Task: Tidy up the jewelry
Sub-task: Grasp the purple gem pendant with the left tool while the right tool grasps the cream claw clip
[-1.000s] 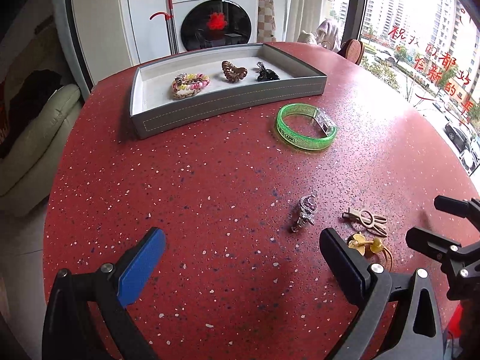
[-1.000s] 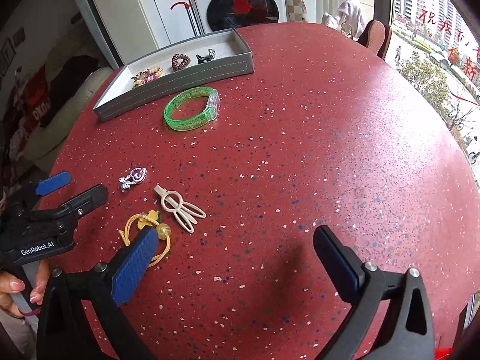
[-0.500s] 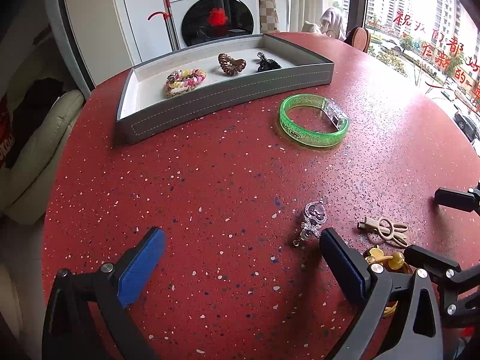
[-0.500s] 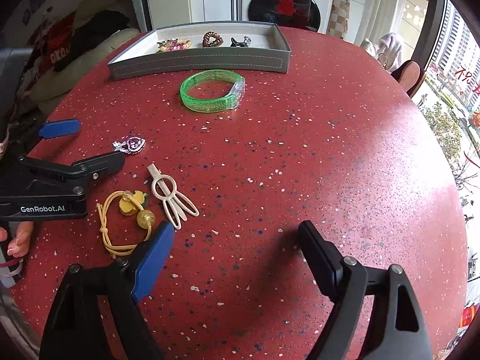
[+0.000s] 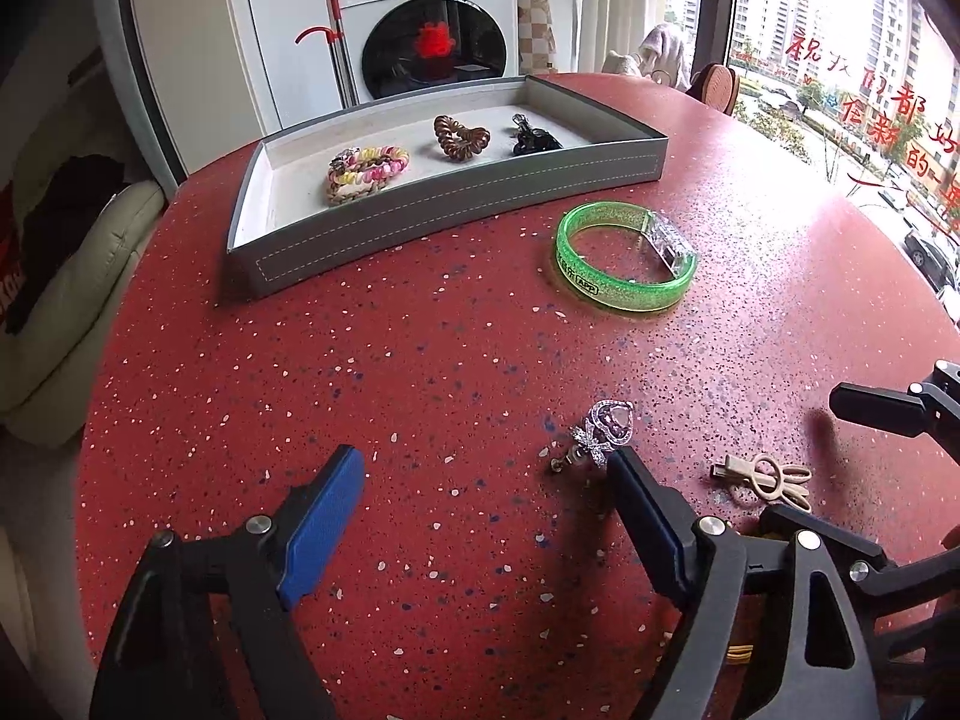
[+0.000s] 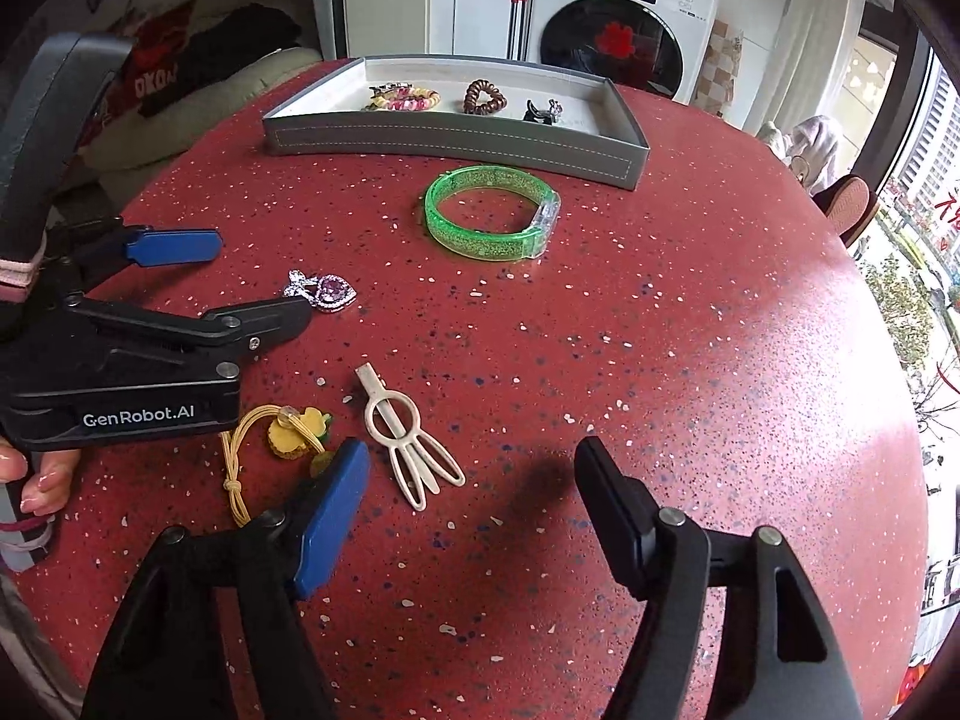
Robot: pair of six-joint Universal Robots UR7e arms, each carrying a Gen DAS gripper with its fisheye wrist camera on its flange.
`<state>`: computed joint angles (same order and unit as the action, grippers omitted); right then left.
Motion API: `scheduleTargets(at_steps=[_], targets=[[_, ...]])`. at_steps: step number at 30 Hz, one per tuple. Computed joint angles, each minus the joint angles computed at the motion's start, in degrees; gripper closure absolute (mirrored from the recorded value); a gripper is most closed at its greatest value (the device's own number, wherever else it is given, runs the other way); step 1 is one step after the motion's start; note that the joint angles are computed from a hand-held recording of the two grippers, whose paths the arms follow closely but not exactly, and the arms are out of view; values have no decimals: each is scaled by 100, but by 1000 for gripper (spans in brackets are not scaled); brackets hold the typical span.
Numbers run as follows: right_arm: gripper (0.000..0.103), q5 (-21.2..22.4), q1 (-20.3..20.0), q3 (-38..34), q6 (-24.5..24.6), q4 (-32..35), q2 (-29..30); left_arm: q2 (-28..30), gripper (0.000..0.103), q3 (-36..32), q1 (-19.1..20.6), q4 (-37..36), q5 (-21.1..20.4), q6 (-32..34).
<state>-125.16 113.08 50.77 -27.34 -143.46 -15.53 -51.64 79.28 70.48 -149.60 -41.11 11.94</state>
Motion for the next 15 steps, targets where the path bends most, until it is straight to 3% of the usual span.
scheduleTargets(at_steps=[8,9,13,15], targets=[[50,253,1,-289,-209,272,138,133,11,-278,3,142,-397,407],[51,301,-4,-318,-215,315,148,147,25,-311,3,202,-429,420],[63,471,-18,-404,-149,490,170,126,45,-369,41,440,-636,250],[72,500,-9,-380,-155,519,156,97,60,-321,41,386,-628,243]])
